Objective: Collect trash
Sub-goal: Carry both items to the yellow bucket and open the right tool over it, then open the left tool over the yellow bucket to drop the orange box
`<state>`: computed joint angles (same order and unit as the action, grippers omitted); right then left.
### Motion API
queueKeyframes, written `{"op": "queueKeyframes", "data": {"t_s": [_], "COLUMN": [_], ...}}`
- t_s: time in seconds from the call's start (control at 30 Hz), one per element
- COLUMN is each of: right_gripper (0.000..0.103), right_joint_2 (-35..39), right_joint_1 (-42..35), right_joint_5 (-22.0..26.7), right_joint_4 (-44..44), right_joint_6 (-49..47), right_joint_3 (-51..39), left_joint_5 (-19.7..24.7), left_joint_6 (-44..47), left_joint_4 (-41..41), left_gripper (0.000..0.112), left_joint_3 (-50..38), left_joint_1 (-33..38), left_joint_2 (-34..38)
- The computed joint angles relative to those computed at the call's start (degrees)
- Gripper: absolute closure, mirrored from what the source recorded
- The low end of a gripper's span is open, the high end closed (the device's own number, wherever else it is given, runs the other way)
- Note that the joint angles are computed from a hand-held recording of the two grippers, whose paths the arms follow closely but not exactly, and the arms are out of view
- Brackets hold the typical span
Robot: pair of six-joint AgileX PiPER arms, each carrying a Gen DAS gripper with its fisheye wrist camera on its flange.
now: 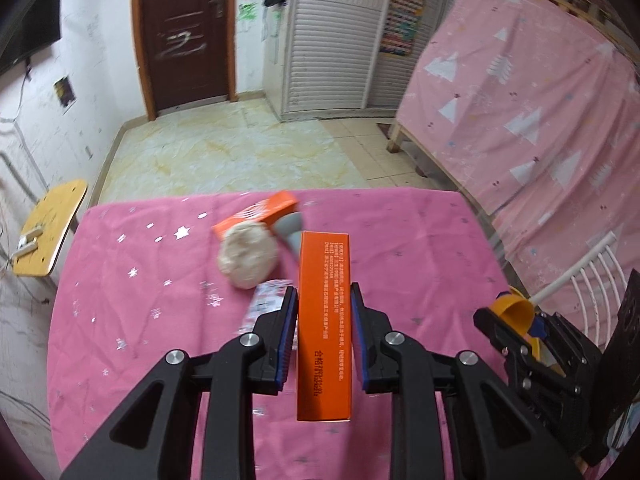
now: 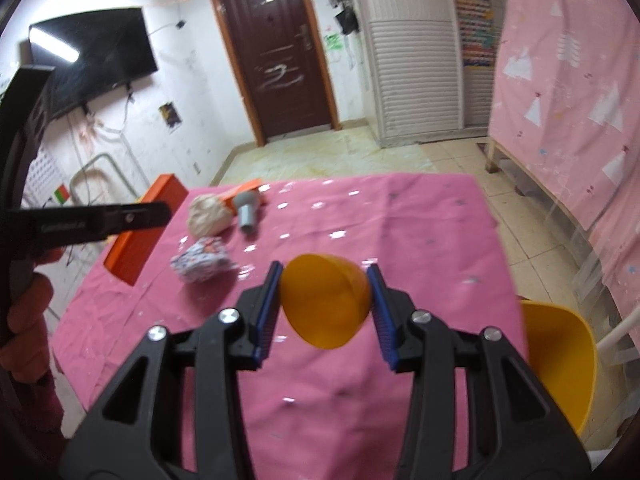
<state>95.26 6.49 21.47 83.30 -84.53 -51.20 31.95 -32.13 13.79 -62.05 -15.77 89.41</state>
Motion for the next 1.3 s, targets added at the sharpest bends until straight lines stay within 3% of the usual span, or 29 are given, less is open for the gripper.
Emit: {"op": "queueKeyframes", "data": {"t_s": [0.53,0.77,1.07,1.1,1.13,1.17,1.3], "right_gripper": [0.062,0.062,0.062,0.060,0.046,0.039,0.036], "right_joint_2": [1.6,3.3,7.0,7.3,7.4,7.4,7.7], "right_joint_1": [-22.6,-26.2,-30.8,-31.1,-31.0,-31.2,-32.5], "right_joint_5": [8.3,8.7,10.5,10.5,10.1,9.7,10.4], "right_joint_4": [6.6,6.2,4.3,3.7,3.8,4.8,6.0], "right_joint_6": [-10.2,-11.1,-9.4,-8.8,-8.4,-9.0,-9.8], "right_joint_3": [2.1,1.1,-1.3,-1.6,-1.6,-1.4,-1.6], "left_joint_5": [7.3,10.6,8.6,8.3,8.2,8.0,8.5], "left_joint_6": [-9.0,-6.4,-3.2,-2.9,-2.7,-1.8,1.1], "left_joint_4": [9.0,6.1,-1.4,-2.4,-3.0,-4.3,-8.7], "left_gripper": [0.095,0.095,0.095,0.095,0.095,0.095,0.095], "left_joint_3": [-15.3,-24.9,-30.5,-31.2,-31.9,-32.8,-37.5], "left_joint_1": [-17.9,-21.7,-23.7,-23.8,-24.0,-24.1,-24.7], "left_joint_2": [10.6,17.2,22.4,23.1,23.8,24.7,28.7]}}
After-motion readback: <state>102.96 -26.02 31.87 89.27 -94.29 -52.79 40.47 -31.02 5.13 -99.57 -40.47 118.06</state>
